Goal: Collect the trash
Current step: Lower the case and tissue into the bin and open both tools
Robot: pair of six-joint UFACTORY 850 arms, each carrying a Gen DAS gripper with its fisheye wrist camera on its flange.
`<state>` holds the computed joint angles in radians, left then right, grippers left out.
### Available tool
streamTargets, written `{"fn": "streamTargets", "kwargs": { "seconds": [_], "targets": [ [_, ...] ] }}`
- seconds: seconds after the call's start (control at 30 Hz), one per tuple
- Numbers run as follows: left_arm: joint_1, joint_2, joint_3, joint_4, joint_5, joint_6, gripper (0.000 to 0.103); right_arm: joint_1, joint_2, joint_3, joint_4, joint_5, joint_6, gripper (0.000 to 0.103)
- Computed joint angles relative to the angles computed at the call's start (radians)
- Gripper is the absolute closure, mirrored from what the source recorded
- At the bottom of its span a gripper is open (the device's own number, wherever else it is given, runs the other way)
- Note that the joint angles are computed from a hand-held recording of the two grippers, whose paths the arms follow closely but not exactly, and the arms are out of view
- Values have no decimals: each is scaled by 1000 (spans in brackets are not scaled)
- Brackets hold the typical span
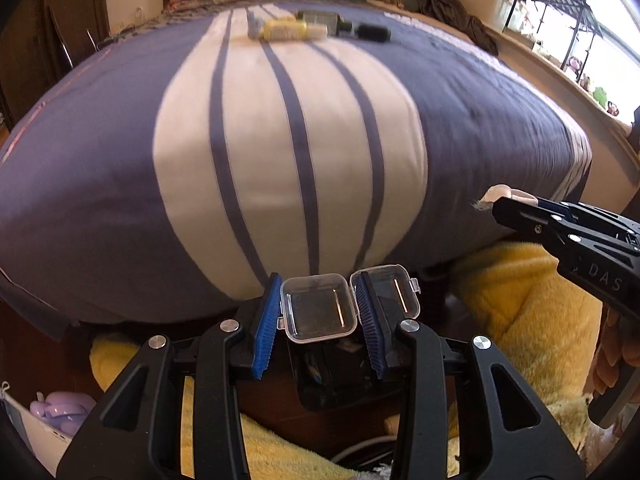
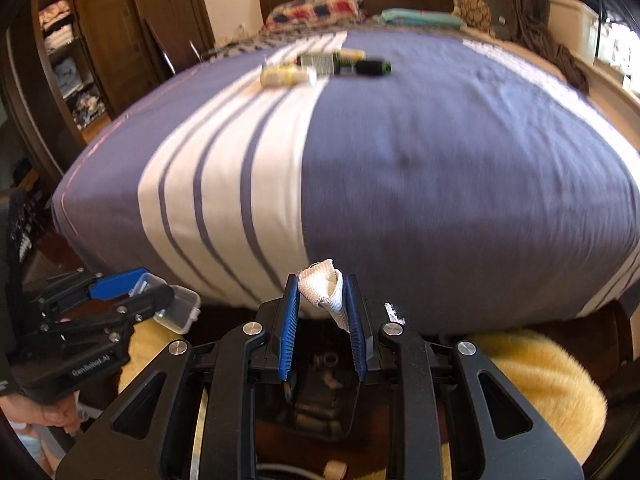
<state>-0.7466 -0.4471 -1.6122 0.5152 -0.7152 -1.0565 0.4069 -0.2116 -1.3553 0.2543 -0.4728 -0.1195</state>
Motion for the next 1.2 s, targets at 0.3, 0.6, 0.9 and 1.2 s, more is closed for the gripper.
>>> {"fn": "streamTargets", "kwargs": {
  "seconds": [0.3, 0.6, 0.9, 1.2],
  "targets": [
    [0, -51, 37, -172, 32, 116, 67, 5, -47, 34, 117, -76, -93, 79],
    [19, -87, 48, -320, 67, 228, 67, -4, -93, 25, 128, -135, -83, 79],
    [50, -119, 40, -486, 93, 365, 66, -6, -159, -27, 144, -185, -70, 76],
    [51, -107, 49, -486, 113, 356, 41, -20, -156, -42, 160, -187, -51, 58]
  ]
}}
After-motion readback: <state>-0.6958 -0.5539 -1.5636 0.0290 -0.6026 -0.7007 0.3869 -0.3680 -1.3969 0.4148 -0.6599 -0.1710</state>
